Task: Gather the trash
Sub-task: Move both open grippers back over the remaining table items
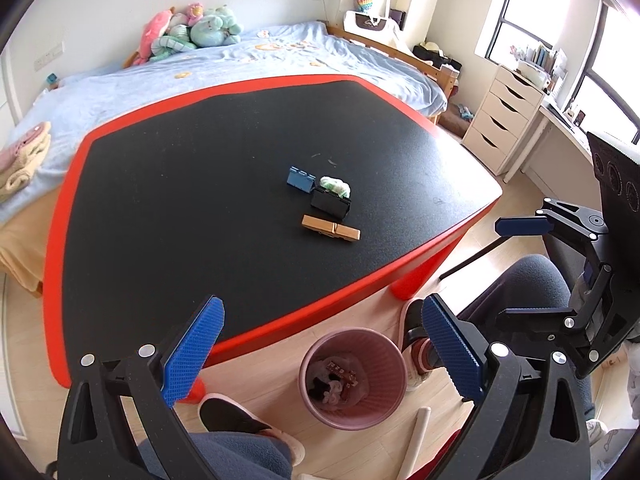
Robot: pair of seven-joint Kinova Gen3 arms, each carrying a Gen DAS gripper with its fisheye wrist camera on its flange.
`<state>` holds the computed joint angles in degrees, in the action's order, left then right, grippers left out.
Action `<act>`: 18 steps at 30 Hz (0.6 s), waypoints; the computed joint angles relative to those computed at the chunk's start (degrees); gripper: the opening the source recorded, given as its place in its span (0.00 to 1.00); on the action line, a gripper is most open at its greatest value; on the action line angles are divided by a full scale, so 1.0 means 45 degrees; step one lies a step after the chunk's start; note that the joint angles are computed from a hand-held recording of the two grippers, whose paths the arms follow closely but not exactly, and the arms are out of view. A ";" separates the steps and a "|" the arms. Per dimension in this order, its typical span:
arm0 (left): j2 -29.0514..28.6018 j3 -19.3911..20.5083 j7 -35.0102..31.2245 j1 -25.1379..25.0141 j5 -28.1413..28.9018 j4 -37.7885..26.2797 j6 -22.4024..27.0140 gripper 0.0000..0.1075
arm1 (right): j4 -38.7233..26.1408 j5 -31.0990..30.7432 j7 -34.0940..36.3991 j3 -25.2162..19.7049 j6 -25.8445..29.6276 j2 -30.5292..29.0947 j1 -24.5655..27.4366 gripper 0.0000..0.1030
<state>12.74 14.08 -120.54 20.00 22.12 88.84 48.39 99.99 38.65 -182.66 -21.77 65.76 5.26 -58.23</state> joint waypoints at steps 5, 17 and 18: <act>0.0859 0.0026 -0.0068 0.0114 -0.0422 -0.1322 0.0457 0.89 | -0.0177 -0.0161 0.1109 0.0300 -0.0408 0.0052 0.0526 0.96; 0.3221 -0.0035 -0.0303 0.0687 -0.1630 -0.4396 0.1581 0.89 | -0.0257 -0.1060 0.3560 0.1121 -0.1981 0.0544 0.1822 0.96; 0.3435 -0.0071 -0.0302 0.0777 -0.1771 -0.4650 0.1662 0.89 | -0.0240 -0.1130 0.3660 0.1186 -0.2096 0.0603 0.1884 0.96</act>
<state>28.20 13.76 -121.90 23.49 14.15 67.91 55.87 98.91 33.57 -166.19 -16.43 56.33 7.98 -49.75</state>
